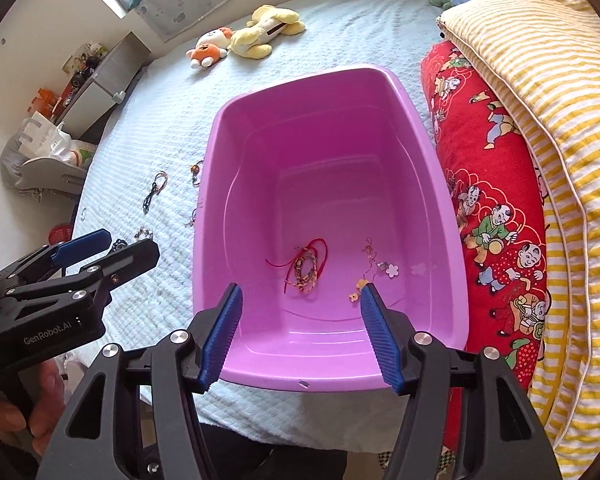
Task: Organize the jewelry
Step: 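Withdraw both open tools from the basin toward the remaining jewelry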
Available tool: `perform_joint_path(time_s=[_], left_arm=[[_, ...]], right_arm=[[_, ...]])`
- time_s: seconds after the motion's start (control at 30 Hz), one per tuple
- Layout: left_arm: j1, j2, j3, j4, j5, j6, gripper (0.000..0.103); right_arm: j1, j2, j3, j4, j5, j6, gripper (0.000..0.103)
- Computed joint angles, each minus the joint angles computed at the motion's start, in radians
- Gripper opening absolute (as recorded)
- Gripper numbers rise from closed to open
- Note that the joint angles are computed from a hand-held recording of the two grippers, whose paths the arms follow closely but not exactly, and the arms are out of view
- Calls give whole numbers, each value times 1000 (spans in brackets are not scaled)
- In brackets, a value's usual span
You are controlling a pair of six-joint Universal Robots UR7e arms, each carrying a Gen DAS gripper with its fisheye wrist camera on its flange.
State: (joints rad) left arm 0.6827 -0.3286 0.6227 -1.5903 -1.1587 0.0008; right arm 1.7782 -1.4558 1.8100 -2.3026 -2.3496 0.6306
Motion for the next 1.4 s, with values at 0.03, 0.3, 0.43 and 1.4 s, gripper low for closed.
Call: perform_joint_path(time_s=[0.03, 0.3, 0.43, 1.4], left_arm=[[2, -13, 14, -10, 4, -6, 80], [32, -126, 138, -49, 46, -114, 83], [56, -190, 210, -56, 93, -199, 83], [330, -108, -233, 40, 232, 114, 91]], right_arm=[[3, 6, -6, 1, 5, -7, 60], [17, 88, -78, 26, 85, -104, 63], [25, 153, -133, 53, 133, -170, 64], [135, 666, -556, 66, 8, 29, 65]])
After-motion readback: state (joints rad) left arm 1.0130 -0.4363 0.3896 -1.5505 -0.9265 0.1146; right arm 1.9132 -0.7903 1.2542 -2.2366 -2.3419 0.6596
